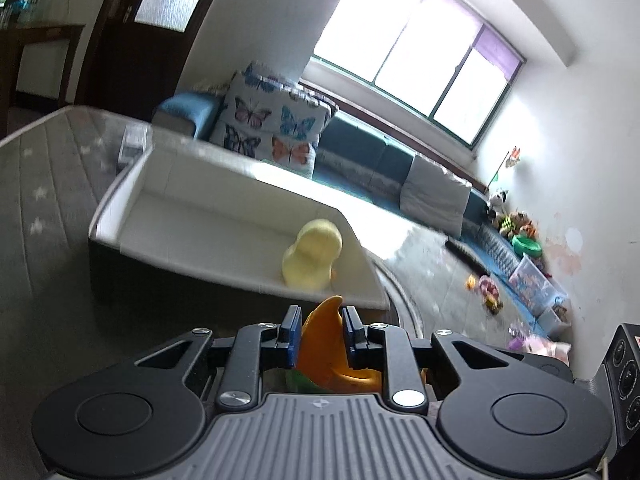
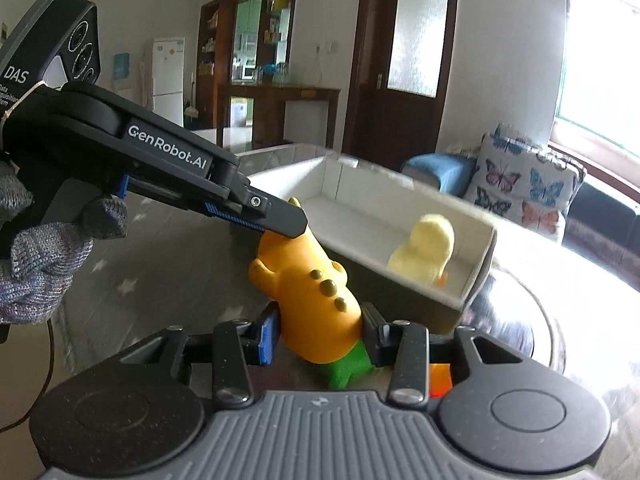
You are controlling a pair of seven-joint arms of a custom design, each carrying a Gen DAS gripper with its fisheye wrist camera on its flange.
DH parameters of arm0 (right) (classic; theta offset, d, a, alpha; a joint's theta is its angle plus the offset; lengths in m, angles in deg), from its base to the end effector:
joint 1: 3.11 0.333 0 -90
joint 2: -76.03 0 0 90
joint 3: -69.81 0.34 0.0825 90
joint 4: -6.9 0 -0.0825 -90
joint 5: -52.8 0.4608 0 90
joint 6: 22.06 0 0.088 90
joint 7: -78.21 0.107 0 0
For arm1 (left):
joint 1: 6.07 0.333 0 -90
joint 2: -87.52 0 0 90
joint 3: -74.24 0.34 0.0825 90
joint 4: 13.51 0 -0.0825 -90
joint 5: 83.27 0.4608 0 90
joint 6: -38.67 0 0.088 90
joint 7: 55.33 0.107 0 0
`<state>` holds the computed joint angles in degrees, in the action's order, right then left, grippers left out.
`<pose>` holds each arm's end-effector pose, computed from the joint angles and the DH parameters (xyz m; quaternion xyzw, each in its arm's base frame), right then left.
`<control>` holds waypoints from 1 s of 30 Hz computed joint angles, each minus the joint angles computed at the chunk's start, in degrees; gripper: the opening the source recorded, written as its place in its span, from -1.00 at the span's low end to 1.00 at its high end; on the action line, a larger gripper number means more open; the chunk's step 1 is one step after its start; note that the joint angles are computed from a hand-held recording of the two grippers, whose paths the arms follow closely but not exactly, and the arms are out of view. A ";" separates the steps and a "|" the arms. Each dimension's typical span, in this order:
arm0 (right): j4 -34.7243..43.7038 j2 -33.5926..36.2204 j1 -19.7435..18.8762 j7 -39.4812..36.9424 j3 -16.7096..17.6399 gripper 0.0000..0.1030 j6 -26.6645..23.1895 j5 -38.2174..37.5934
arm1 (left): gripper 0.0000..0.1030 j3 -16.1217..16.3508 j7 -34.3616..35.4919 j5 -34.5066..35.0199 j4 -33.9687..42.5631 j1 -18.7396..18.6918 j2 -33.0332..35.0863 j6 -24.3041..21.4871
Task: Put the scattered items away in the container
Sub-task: 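Lift the yellow rubber toy with both grippers and carry it over the box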
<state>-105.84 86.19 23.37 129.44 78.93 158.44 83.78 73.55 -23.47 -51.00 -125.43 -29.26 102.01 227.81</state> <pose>0.6017 0.3673 0.4786 -0.8010 0.3547 -0.2407 0.4178 0.6277 -0.3378 0.4509 -0.6054 0.6101 -0.4919 0.1385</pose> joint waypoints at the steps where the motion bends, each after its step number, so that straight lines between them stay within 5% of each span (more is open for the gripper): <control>1: 1.01 0.62 0.30 0.28 -0.43 -0.19 0.23 -0.51 | -0.54 1.56 0.14 -0.21 0.90 -1.30 0.45 0.09; 5: 6.42 4.46 3.70 4.40 -5.10 -0.19 0.28 -4.88 | -0.54 3.35 1.24 -0.22 5.96 -2.19 3.38 -0.24; 15: 22.57 15.85 3.97 11.75 -8.44 -0.19 -7.51 -9.88 | -0.54 -13.33 8.73 -0.39 19.73 13.31 13.98 -8.56; 22: 30.39 21.60 1.95 13.74 -6.89 -0.19 -14.02 -10.88 | -0.54 -16.34 13.37 -5.04 22.12 16.21 17.16 -12.18; 30: 31.98 22.92 1.89 14.96 -6.62 -0.19 -15.16 -12.27 | -0.59 -16.69 16.47 -8.95 22.86 16.28 18.20 -15.66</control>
<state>-73.86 109.11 25.26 144.40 72.31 143.28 71.51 56.86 -7.00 -59.95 -102.57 -12.98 120.21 212.15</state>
